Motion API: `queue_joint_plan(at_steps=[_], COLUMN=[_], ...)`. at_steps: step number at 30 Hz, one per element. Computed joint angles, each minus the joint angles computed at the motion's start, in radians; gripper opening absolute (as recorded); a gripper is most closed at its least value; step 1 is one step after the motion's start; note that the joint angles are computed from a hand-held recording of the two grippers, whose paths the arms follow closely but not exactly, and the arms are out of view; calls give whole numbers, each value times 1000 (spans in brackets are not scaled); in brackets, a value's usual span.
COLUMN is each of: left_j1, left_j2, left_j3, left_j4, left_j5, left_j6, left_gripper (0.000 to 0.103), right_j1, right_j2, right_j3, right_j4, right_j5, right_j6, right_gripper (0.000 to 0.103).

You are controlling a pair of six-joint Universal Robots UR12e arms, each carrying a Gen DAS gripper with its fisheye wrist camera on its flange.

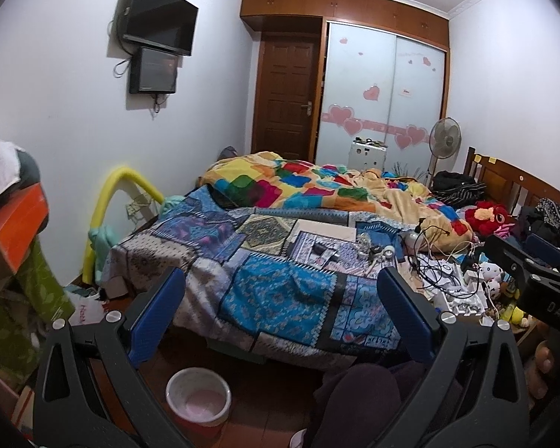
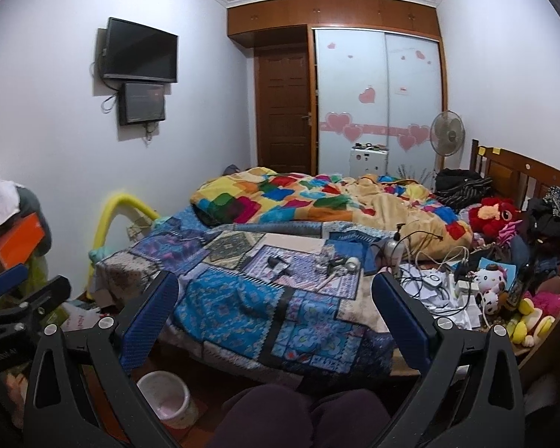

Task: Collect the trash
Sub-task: 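Move both tools down toward the small items on the patterned mat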

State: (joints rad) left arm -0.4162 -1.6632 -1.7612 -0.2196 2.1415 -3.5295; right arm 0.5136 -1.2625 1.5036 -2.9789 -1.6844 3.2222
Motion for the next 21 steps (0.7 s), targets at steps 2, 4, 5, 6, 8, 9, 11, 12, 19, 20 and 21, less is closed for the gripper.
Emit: queue_joint_plan(at_steps=[2, 4, 5, 6, 8, 9, 11, 12, 19, 20, 21], left_j1=[14, 24, 29, 34, 47, 55, 70, 78, 115, 118, 121], left_j2=[-22, -49, -67, -83, -107, -123, -156, -177, -317, -340, -357], left_j3=[31, 68, 90, 110, 138, 158, 196, 221, 389, 416, 434], left_j4=[-9, -31, -39, -49, -61, -73, -98, -116, -273, -293, -306], left_j5=[-26, -50, -62, -76, -118, -145, -198, -223, -344, -345, -346], left_j6=[16, 29, 38, 42, 48, 46, 40, 40, 43, 51, 60], left_gripper=[103, 103, 103, 103, 103, 103, 103, 102, 102, 102, 102], right_j1=[-11, -25, -31, -40, -53, -60, -72, -78, -129, -133, -139], right_j2=[12, 26, 32, 41, 57, 66, 84, 94, 161, 168, 181], right_j3=[-15, -37, -45, -58, -79, -91, -115, -127, -212, -222, -238], right_j4=[7, 22, 29, 39, 55, 63, 83, 94, 214, 228, 248], right_j5=[-8, -7, -9, -10, -17, -20, -30, -36, -18, -17, -17], right_j6=[10, 20, 24, 28, 32, 31, 24, 21, 19, 22, 27], right_gripper=[103, 103, 103, 103, 103, 103, 103, 103, 103, 103, 103])
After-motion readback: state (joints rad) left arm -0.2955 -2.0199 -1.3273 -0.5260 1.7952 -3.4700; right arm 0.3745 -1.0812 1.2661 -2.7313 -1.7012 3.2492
